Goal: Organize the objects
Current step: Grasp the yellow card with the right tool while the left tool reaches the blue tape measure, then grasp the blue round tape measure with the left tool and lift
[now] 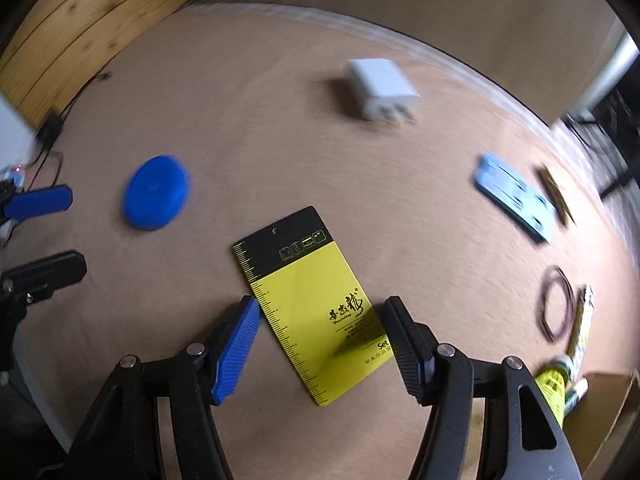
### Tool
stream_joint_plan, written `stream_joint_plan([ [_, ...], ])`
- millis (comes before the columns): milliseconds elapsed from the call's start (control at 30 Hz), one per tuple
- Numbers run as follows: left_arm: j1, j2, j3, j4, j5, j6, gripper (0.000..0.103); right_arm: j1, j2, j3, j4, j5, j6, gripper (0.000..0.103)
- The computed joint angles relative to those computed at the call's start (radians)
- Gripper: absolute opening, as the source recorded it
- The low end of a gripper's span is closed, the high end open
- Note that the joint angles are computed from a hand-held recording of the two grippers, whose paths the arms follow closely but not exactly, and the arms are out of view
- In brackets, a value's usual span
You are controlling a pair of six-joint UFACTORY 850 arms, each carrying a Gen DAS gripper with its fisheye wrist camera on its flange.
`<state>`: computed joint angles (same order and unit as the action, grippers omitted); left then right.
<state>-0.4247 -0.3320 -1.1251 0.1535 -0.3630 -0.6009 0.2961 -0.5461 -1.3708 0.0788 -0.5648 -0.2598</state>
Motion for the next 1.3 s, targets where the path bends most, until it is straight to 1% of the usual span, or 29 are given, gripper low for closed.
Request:
stream_joint_plan([
  [133, 0.003, -0.063, -0.067, -0.005, -0.028, 0.018, 0.074, -0.043, 0.010, 0.011, -0.008, 0.013, 0.084, 0.059],
  [367, 0.009, -0.153, -0.158, -0.010, -0.068, 0.019, 0.074, -0.073, 0.025, 0.024, 0.037, 0.012, 0.060, 0.060],
  [433, 0.007, -0.169, -0.171, 0.001, -0.073, 0.010, 0.074, -0.074, 0.024, 0.019, 0.036, 0.003, 0.064, 0.061],
  [500, 0.003, -0.184, -0.185, 0.005, -0.088, 0.005, 0.074, -0.072, 0.019, 0.006, 0.032, -0.023, 0.053, 0.063],
  [600, -0.003, -0.188, -0.188, 0.056, -0.095, -0.042, 0.069, -0.072, 0.015, -0.008, 0.047, -0.054, 0.018, 0.063],
  [733, -0.002, -0.184, -0.182, 0.100, -0.098, -0.088, 0.055, -0.077, 0.004, -0.030, 0.035, -0.084, -0.009, 0.063],
  [767, 0.000, -0.182, -0.180, 0.103, -0.097, -0.090, 0.054, -0.076, 0.003, -0.034, 0.027, -0.087, -0.011, 0.063],
  [833, 0.002, -0.179, -0.175, 0.100, -0.092, -0.085, 0.054, -0.074, 0.001, -0.040, 0.006, -0.095, -0.015, 0.063],
  [1033, -0.004, -0.173, -0.166, 0.123, -0.091, -0.101, 0.054, -0.086, 0.006, -0.049, 0.018, -0.100, -0.050, 0.051],
  [1300, -0.016, -0.171, -0.162, 0.143, -0.091, -0.118, 0.054, -0.114, 0.016, -0.055, 0.061, -0.107, -0.089, 0.050],
])
